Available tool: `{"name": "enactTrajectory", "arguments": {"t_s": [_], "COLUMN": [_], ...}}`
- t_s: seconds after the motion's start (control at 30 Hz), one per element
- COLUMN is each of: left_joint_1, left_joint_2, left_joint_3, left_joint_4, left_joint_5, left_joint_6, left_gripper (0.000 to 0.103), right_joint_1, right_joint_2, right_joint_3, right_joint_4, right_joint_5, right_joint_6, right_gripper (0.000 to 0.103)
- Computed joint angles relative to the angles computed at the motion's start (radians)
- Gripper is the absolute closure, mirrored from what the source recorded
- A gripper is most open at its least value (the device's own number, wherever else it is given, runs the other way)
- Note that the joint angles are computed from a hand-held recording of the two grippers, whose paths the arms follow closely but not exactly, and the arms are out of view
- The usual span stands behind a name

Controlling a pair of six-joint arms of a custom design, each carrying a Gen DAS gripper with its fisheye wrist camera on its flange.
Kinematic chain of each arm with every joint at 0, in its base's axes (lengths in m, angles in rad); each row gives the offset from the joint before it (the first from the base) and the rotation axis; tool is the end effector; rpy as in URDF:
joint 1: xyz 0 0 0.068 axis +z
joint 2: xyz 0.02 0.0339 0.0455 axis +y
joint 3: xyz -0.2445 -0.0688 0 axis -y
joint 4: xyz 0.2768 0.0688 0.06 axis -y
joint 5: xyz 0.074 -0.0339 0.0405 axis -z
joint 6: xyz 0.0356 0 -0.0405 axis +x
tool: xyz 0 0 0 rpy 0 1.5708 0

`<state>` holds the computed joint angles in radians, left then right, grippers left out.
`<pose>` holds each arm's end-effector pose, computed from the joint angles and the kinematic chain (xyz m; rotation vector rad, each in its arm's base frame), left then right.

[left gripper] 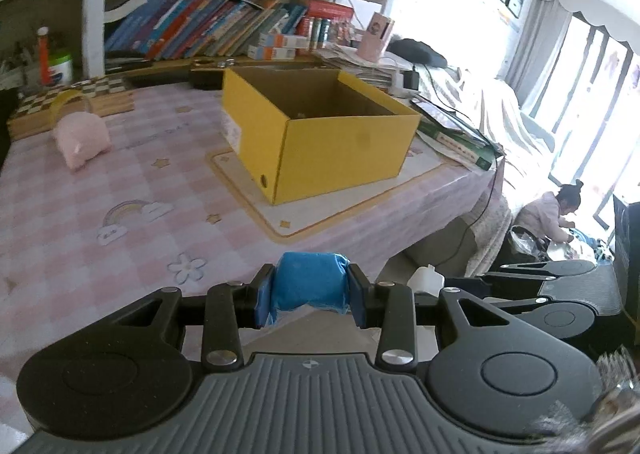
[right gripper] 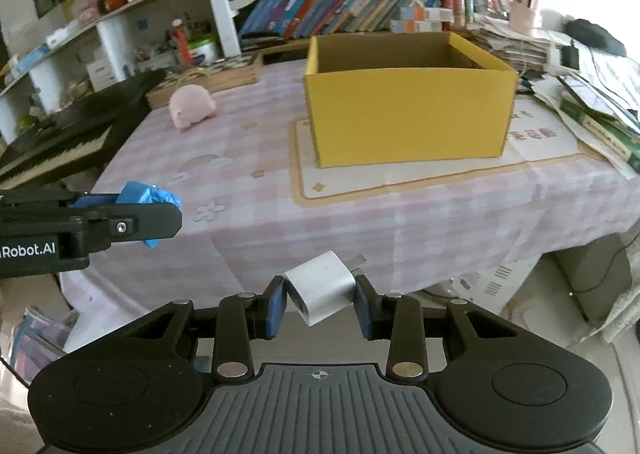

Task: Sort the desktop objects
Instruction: 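Carry the blue cloth and charger plug with both tools toward the yellow box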

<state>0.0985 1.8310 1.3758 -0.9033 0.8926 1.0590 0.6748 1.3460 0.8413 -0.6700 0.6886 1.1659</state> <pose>0.3791 0.0096 0.1878 1.1989 2.0406 -0.8091 0.2296 0.1547 0.1769 0.7390 2.2495 -0.1356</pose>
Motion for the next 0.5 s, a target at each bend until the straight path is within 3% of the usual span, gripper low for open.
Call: {"name": "enactTrajectory", "arguments": {"t_s": [0.2, 0.5], "left_joint_1": [-0.085, -0.204], "left_joint_2": [-0.015, -0.037], "left_joint_3": [-0.022, -0.042], "left_joint_4": [0.047, 0.199], "left_joint_5": [-0.018, -0.047], "left_joint_6": [-0.057, -0.234], "left_gripper": [0.068, 0.068], "right_joint_1": [-0.072, -0.255], "right_joint_2": [-0.087, -0.211], "right_joint_3": [-0.069, -0.155], "right_joint_4": [0.006, 0.094], "right_joint_5": [-0.029, -0.122], "right_joint_6": [-0.044, -0.26], "right_gripper": [0.068, 0.068]}}
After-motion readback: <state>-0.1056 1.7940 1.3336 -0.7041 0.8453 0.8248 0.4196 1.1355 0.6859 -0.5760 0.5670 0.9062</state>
